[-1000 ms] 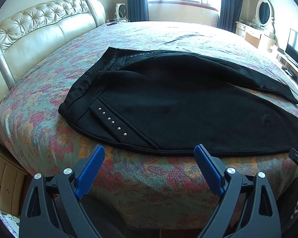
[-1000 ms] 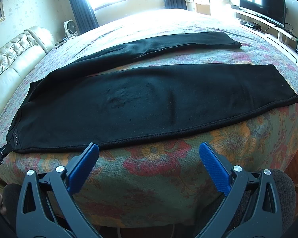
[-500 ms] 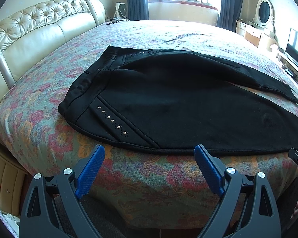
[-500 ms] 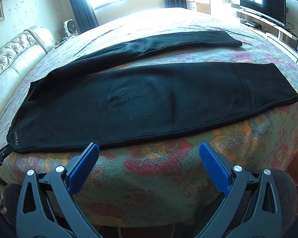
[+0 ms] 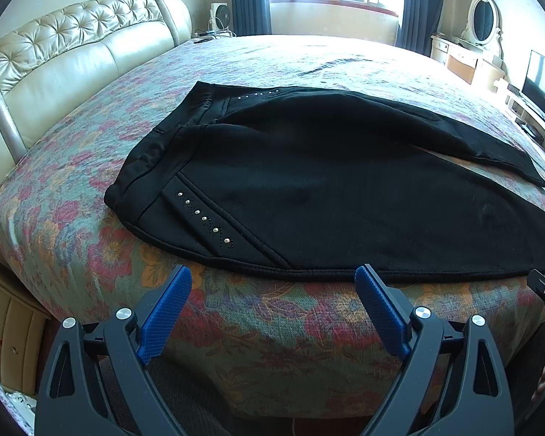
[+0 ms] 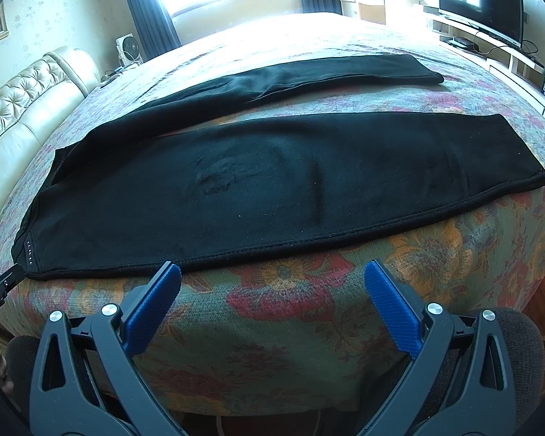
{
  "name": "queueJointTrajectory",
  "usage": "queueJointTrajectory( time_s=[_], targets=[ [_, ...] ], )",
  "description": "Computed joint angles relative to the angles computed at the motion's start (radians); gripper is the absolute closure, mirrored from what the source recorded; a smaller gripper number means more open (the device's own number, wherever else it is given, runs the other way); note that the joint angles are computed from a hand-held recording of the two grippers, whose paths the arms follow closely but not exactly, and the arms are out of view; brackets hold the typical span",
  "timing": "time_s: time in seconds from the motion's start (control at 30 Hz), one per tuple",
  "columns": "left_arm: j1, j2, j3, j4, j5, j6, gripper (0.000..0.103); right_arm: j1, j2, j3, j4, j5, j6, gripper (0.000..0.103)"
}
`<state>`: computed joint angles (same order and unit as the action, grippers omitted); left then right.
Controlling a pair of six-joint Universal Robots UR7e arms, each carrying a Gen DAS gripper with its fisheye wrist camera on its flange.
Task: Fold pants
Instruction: 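Grasp the waistband of the black pants with the left and right grippers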
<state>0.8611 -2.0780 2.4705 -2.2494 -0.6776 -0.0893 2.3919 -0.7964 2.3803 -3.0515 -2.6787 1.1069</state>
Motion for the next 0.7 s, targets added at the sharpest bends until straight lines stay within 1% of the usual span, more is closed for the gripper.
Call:
queueJointTrajectory(
  time_s=[0.07,0.13,0.2,0.23,0.27,0.3,0.33,0.37,0.4,0.43,0.47,0.5,0.53,0.6,0.7],
  targets=[
    [-0.003,-0.001,0.000,0.008,0.004,-0.001,0.013,-0.004,0.002,0.001,-0.013,0.005,-0.011,0.002],
    [0.003,0.008,-0.008,-0.025,-0.006,0.041,0.013,-0.011,0.002,-0.003,-0.026,0.009,-0.031,0.002],
    [0.027,0.027,-0.029,-0.120,-0.045,0.126,0.013,-0.021,0.000,-0.007,-0.045,0.015,-0.064,0.002],
    [0.048,0.048,-0.040,-0.219,-0.072,0.200,0.013,-0.025,0.000,-0.010,-0.053,0.014,-0.079,0.002],
    [0.065,0.070,-0.064,-0.275,-0.086,0.254,0.013,-0.030,0.002,-0.014,-0.063,0.012,-0.096,0.002],
    [0.100,0.103,-0.110,-0.290,-0.126,0.302,0.013,-0.036,0.003,-0.019,-0.071,0.013,-0.113,0.002],
    [0.163,0.157,-0.177,-0.262,-0.191,0.340,0.013,-0.044,0.007,-0.023,-0.084,0.016,-0.131,0.002],
    [0.236,0.220,-0.255,-0.193,-0.273,0.362,0.013,-0.054,0.011,-0.028,-0.099,0.021,-0.150,0.002],
    [0.297,0.277,-0.344,-0.112,-0.342,0.342,0.013,-0.065,0.017,-0.033,-0.121,0.028,-0.172,0.002],
    [0.343,0.319,-0.419,-0.073,-0.404,0.323,0.013,-0.077,0.022,-0.038,-0.143,0.036,-0.194,0.002],
    [0.394,0.359,-0.486,-0.075,-0.492,0.336,0.013,-0.089,0.031,-0.046,-0.156,0.038,-0.213,0.002],
    [0.431,0.403,-0.545,-0.088,-0.552,0.352,0.013,-0.101,0.040,-0.055,-0.176,0.043,-0.238,0.002],
    [0.458,0.457,-0.612,-0.087,-0.570,0.361,0.013,-0.116,0.046,-0.065,-0.195,0.056,-0.267,0.002],
    [0.495,0.574,-0.759,-0.036,-0.572,0.364,0.013,-0.144,0.054,-0.087,-0.215,0.076,-0.309,0.002],
    [0.563,0.752,-0.988,0.064,-0.623,0.367,0.013,-0.182,0.069,-0.125,-0.293,0.115,-0.408,0.002]
  ],
)
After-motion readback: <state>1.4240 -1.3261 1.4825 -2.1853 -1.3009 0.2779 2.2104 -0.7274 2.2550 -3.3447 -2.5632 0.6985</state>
